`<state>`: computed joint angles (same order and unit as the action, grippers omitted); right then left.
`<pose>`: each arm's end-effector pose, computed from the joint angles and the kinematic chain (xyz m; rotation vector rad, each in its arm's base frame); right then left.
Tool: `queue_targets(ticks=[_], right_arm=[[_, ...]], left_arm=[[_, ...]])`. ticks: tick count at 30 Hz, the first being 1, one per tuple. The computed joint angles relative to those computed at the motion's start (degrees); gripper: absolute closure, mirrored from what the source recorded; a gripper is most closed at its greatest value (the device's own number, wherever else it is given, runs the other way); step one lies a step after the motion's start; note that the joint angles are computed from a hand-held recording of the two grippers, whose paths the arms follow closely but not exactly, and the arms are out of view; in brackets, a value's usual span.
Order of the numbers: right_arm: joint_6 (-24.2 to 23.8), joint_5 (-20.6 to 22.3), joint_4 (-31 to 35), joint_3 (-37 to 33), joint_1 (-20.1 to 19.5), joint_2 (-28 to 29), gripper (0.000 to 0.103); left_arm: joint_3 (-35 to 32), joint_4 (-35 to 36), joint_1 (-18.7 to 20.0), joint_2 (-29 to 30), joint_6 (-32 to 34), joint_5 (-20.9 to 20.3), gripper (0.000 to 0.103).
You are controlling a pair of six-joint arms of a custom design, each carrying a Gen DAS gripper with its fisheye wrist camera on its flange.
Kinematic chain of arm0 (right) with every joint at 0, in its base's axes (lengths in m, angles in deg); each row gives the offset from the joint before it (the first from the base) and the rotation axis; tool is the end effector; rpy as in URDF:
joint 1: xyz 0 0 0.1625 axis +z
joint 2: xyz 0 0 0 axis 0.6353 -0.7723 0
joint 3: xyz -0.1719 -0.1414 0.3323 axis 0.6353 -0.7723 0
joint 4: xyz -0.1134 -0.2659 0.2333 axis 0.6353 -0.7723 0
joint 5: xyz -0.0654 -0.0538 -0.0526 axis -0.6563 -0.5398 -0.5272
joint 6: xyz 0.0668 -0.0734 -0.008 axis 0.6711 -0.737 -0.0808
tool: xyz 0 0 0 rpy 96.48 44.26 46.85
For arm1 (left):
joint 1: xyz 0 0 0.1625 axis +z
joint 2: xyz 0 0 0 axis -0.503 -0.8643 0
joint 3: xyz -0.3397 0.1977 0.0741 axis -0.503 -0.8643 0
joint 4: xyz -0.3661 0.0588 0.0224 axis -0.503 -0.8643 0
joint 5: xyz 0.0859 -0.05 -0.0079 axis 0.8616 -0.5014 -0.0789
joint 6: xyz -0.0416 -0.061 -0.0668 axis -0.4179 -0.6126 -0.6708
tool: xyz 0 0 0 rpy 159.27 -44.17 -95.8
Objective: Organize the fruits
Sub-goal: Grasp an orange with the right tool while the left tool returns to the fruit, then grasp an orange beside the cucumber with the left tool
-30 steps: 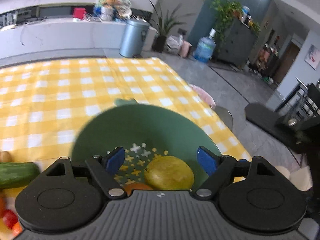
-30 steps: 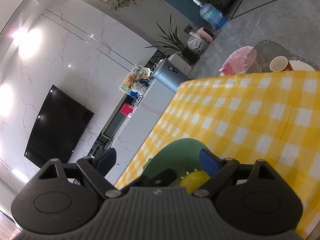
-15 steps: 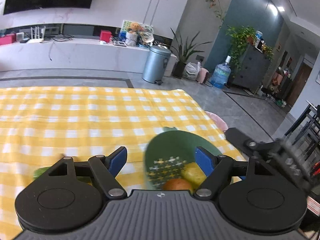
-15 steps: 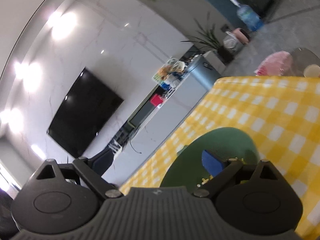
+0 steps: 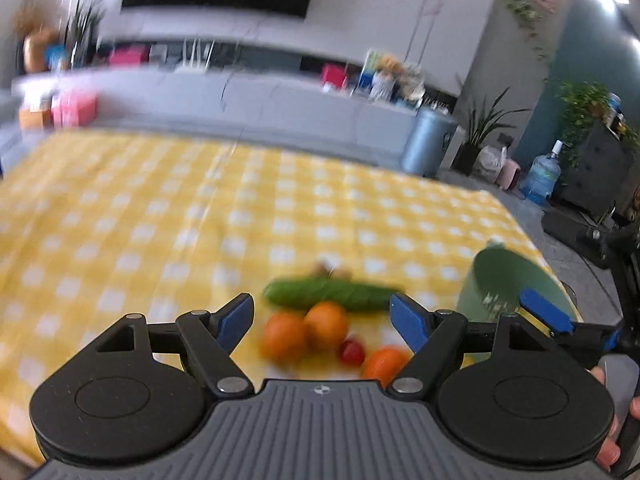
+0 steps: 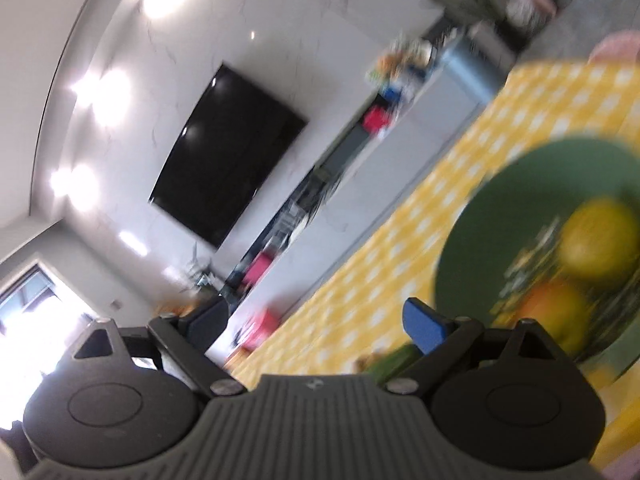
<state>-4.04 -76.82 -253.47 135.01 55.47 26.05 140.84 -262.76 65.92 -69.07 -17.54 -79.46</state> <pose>0.1731 -0.3002 0.0978 0.0035 2.5174 -1.4367 -0.1298 -0.3553 0.2032 0.3194 2.4120 -1.0626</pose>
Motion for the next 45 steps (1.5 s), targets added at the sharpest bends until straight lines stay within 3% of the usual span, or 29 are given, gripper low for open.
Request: queue_targets(ticks=[3, 8, 12, 16, 19, 21, 22, 26, 32, 36, 42, 45], right_arm=[[2.3, -5.6, 7.7, -2.8, 3.9, -0.5, 0.012], [1.2, -21.2, 24.6, -6.9, 11.1, -3.8, 0.012], [3.1, -22.9, 30.5, -6.6, 9.7, -5.0, 0.012], [2.8, -30.5, 36.5, -8.7, 11.6, -5.3, 0.014], [2.8, -31.0, 41.0, -10.1, 11.8, -5.6, 0.019], [2.7, -32.2, 44.4, -11.2, 12.3, -5.9, 0.034], [2.5, -32.7, 45.8, -11.6, 12.5, -6.0, 0.035], [-0.3, -33.2, 45.1, -12.4, 13.6, -5.2, 0.044], [-6.0, -36.5, 50.6, -15.6, 17.0, -4.1, 0.047], [-5.0, -41.3, 57.2, -18.2, 18.3, -3.5, 0.053], [-5.8, -40.7, 55.4, -18.2, 18.0, -2.6, 0.06], [-5.4, -40.3, 54.8, -17.9, 17.8, -2.6, 0.06]], left_arm=[[0.1, -0.7, 4.9, -1.8, -0.1, -4.0, 0.012], [-0.6, -2.5, 12.7, -3.1, 5.3, -13.0, 0.012], [-1.8, -3.9, 16.5, -1.5, 5.5, -16.9, 0.012], [-2.5, -6.1, 18.0, 1.1, 6.5, -17.2, 0.012], [-3.0, -6.5, 19.2, 2.0, 5.8, -17.6, 0.012], [-3.7, -6.6, 20.0, 2.9, 5.6, -17.8, 0.012], [-3.8, -6.6, 20.1, 3.2, 5.6, -17.7, 0.012], [-4.4, -5.7, 20.0, 4.1, 5.5, -16.0, 0.012], [-5.0, -4.8, 20.9, 4.0, 5.2, -16.9, 0.012], [-5.0, -4.7, 21.0, 3.9, 5.0, -17.0, 0.012], [-4.9, -5.4, 21.1, 4.0, 5.6, -17.3, 0.012], [-4.9, -7.3, 22.1, 4.1, 7.1, -19.8, 0.012]])
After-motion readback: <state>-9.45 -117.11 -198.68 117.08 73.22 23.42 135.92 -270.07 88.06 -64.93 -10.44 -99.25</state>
